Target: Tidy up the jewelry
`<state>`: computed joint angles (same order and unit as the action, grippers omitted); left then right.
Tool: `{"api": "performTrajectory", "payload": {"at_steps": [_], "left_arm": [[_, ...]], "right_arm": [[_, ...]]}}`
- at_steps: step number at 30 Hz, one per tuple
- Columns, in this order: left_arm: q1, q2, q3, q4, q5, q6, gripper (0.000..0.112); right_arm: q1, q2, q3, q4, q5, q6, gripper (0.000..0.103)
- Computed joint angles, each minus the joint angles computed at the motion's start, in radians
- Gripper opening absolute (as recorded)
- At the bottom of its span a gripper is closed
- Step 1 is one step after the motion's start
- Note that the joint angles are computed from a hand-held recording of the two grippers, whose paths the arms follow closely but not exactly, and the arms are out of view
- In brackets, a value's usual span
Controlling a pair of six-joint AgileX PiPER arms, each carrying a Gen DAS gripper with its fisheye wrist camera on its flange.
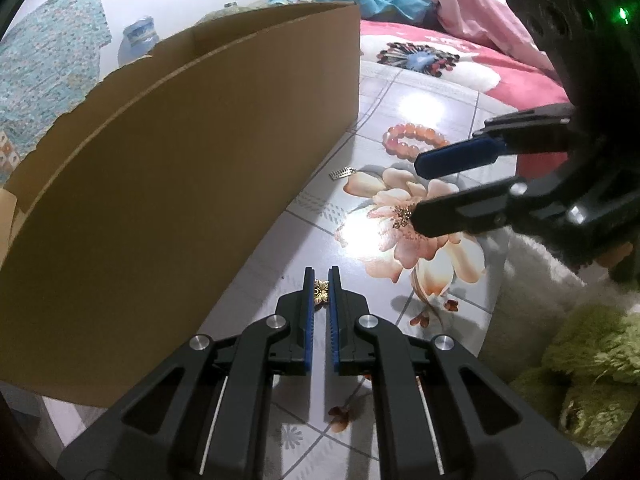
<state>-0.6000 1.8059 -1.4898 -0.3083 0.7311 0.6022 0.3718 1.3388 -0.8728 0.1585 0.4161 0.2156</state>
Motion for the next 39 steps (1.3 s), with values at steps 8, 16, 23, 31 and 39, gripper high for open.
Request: {"api": "performTrajectory", "payload": {"at_steps": [8, 16, 23, 31, 39], "left_arm": [[0.015, -0.036, 0.019, -0.018, -0.017, -0.027, 0.006], [0.019, -0.064, 0.039, -0.032, -0.031, -0.039, 0.006], [0.013, -0.092, 0.050, -0.030, -0.040, -0.048, 0.006], [0.016, -0.136, 0.062, -0.046, -0.044, -0.066, 0.006], [0.012, -0.162, 0.071, -0.052, -0.054, -0.066, 0.006]], "right_arm": [[0.059, 0.063, -0.049, -0.252, 0.039, 0.204, 0.034], [0.127, 0.116, -0.081, -0.488, 0.108, 0.388, 0.008], [0.066, 0.084, -0.059, -0.327, 0.063, 0.283, 0.002], [-0.015, -0.052, -0.006, -0.131, 0.036, 0.149, 0.002], [-0.017, -0.066, -0.043, -0.098, 0.068, 0.106, 0.005]]}}
